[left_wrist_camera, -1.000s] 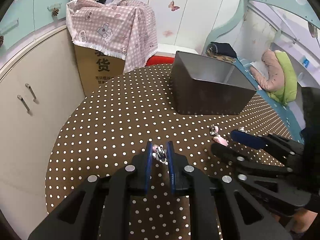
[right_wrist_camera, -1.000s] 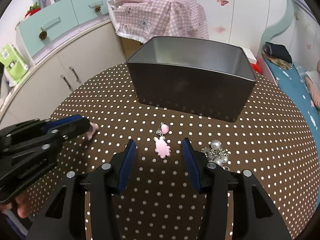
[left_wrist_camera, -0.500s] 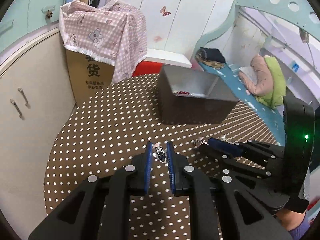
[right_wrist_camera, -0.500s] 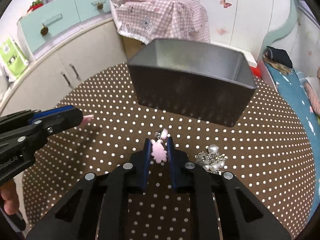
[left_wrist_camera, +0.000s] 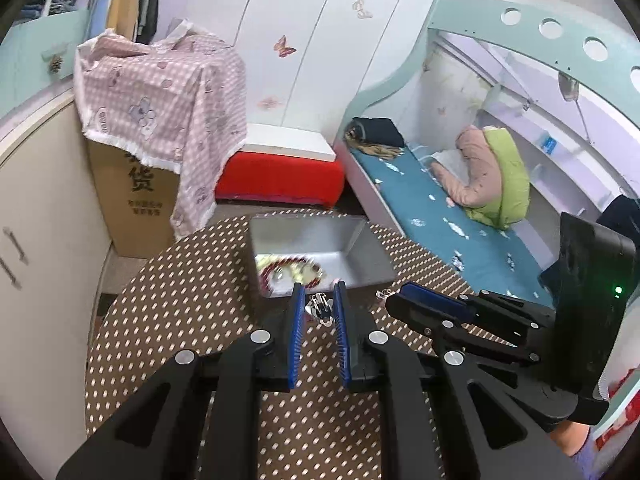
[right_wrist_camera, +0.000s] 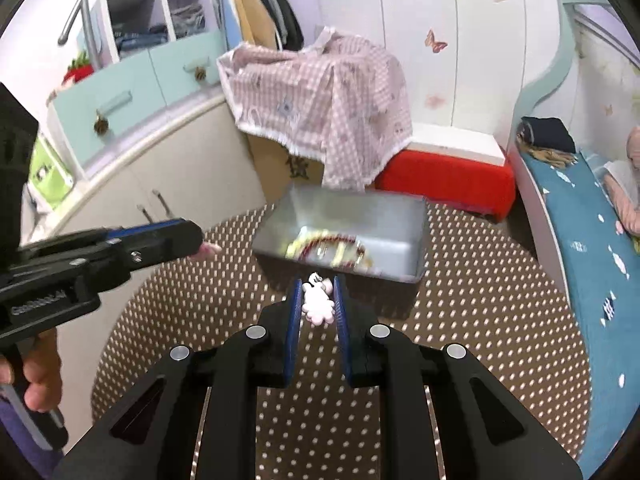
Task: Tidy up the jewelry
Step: 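Grasp the pink charm with the right gripper while the left carries its charm to the box, then release both charms into the metal box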
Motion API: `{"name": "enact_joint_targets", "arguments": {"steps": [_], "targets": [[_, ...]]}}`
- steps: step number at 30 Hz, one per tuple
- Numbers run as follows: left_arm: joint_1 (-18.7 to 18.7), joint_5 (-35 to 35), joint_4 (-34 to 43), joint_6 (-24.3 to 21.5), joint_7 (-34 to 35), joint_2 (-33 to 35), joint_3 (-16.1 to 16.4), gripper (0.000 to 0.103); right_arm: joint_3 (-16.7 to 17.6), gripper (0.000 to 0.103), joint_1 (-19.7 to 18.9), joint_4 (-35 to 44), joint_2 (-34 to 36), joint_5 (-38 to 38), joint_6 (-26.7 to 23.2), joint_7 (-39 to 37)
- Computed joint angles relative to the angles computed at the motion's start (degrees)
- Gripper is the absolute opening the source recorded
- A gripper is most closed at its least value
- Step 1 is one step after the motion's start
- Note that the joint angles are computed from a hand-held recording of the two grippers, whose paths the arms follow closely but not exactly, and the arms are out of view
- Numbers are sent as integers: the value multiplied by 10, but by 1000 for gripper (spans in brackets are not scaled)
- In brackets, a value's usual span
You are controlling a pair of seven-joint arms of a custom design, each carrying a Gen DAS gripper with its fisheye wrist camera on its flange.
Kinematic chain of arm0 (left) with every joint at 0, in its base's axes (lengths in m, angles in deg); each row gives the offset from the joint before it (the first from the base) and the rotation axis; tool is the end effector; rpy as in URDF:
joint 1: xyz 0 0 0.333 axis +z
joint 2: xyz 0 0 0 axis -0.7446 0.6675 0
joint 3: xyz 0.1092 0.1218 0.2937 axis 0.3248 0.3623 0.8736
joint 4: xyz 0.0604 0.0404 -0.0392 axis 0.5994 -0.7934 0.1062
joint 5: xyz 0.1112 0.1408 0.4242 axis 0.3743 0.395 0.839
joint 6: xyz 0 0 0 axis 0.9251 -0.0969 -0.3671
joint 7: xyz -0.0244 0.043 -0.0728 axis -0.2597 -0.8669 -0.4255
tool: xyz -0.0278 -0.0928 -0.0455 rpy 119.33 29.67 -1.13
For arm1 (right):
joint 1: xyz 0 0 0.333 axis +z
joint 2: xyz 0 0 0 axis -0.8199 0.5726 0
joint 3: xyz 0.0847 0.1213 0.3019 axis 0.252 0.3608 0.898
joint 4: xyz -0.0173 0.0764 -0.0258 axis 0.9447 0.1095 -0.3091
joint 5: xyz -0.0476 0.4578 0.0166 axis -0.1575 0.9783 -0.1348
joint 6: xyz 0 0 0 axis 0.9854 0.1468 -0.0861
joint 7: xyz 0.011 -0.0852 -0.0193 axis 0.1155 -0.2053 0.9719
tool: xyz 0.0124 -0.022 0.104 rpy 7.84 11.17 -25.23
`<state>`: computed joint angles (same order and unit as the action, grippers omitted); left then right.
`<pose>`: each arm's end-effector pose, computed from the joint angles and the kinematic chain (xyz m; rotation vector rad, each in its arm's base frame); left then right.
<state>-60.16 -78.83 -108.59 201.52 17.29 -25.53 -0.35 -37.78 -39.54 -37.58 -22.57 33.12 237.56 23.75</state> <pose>0.6299 -0.2640 0.5282 -1.6765 2.0477 -1.1885 0.6313 0.2347 0.4988 -1.8420 1.4226 -0.4340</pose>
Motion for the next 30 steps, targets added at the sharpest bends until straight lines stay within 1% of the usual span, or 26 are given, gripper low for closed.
{"name": "enact_joint_targets", "arguments": {"steps": [3,6,9,14,19,25,30], "targets": [[-7,73,44,-22,-60,31,11,13,-1,17,-7,23,10,11,-5,-8],[1,65,95,-59,-60,65,7,13,2,17,-14,51,27,17,-14,-9],[-2,86,143,-96,-81,101,12,13,6,17,-21,81,52,10,-29,-3],[-1,94,186,-132,-98,141,11,13,12,17,-31,122,89,-15,-53,19],[-6,111,204,-145,-113,163,14,13,20,17,-41,146,118,-29,-69,34],[-11,132,214,-156,-126,176,19,14,32,17,-53,166,142,-29,-81,37],[-8,135,216,-152,-122,178,16,14,38,17,-58,179,156,-28,-89,35]]}}
